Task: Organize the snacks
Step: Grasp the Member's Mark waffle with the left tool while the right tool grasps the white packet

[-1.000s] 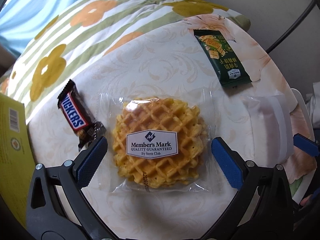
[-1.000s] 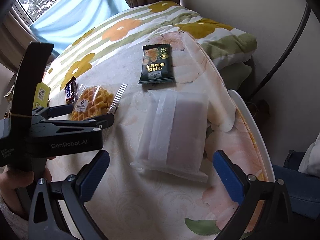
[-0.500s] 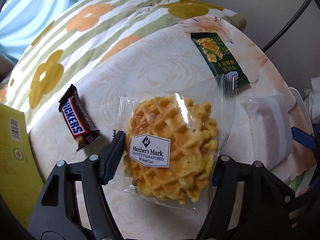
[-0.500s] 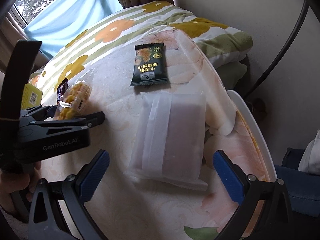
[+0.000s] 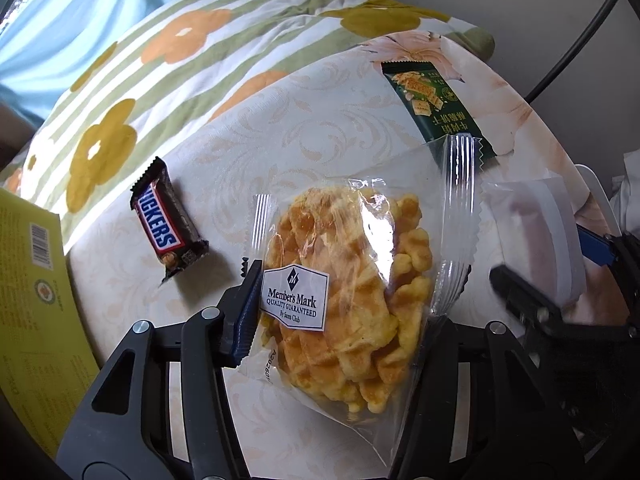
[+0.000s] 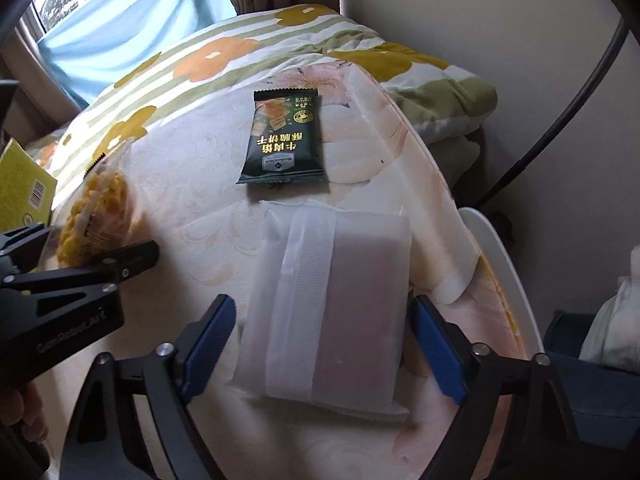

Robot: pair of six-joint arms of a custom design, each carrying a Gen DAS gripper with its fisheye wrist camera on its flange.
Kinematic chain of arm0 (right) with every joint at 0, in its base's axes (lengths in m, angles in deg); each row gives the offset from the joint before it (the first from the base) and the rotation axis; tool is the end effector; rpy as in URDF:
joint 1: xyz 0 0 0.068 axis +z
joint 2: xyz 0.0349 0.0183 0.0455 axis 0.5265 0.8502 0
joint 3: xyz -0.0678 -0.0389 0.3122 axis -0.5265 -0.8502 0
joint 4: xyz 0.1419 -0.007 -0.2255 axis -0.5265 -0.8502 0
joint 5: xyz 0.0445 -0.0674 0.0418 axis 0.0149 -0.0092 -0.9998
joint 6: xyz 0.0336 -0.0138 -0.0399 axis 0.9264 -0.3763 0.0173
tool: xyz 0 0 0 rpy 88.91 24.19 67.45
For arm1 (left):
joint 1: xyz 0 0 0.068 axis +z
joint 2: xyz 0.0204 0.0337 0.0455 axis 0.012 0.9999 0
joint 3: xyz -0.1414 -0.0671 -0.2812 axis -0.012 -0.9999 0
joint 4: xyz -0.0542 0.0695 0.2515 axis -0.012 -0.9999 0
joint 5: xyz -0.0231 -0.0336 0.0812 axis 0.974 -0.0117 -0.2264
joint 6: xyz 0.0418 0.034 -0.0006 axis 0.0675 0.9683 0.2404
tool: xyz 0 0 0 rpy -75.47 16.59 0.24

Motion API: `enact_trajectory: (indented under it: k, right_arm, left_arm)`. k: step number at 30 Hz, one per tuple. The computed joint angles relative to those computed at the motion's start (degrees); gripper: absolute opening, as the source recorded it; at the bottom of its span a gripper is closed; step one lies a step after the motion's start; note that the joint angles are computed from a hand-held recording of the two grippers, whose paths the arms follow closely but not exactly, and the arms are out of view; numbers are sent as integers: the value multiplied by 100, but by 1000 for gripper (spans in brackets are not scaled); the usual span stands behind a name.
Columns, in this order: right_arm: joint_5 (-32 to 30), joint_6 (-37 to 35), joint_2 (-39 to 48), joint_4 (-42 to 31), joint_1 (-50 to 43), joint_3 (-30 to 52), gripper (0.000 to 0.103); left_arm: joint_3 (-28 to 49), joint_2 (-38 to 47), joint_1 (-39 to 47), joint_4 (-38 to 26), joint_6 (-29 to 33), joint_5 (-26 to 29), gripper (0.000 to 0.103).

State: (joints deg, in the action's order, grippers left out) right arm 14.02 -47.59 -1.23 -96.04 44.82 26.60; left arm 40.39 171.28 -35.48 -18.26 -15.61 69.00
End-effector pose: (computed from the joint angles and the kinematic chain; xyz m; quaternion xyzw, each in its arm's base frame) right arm 0.2284 0.0502 0.1824 0.0531 0.9782 0.0176 0.2002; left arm 0.3060 -0.2184 0.1856 0.1977 0.9663 -0.0101 0.1643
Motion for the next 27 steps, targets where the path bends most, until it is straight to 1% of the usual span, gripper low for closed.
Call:
enact_trajectory:
  k: [1, 3, 5, 7, 12, 16, 22, 27]
  right_arm:
    - [14, -50, -27, 25, 7, -16, 65]
    - [-82, -129, -62, 48, -79, -46, 62]
    - [-212, -167, -112, 41, -188, -67, 61]
    - [-323, -137, -189, 12, -257, -95, 61]
    - [-460, -258, -444, -121, -349, -140, 60]
    - [-518, -437, -777, -361, -433, -52, 60]
    - [-705, -949, -1235, -862, -552, 459, 60]
    - [-1056, -1621, -1326, -1396, -521, 1236, 60]
  left_arm:
    - [-22, -21, -5, 5, -6, -6, 48]
    - [-52, -54, -12, -16, -24, 19, 46]
    - [-78, -98, -24, -41, -71, 16, 46]
    - [-120, -172, -35, -64, -127, 27, 41]
    - [-190, -382, -111, -108, -275, -67, 40]
    - [-212, -689, -186, -225, -448, -196, 40]
    - [9, -1317, -260, -691, -821, -567, 40]
    - [354, -1990, -194, -1263, -1171, -983, 40]
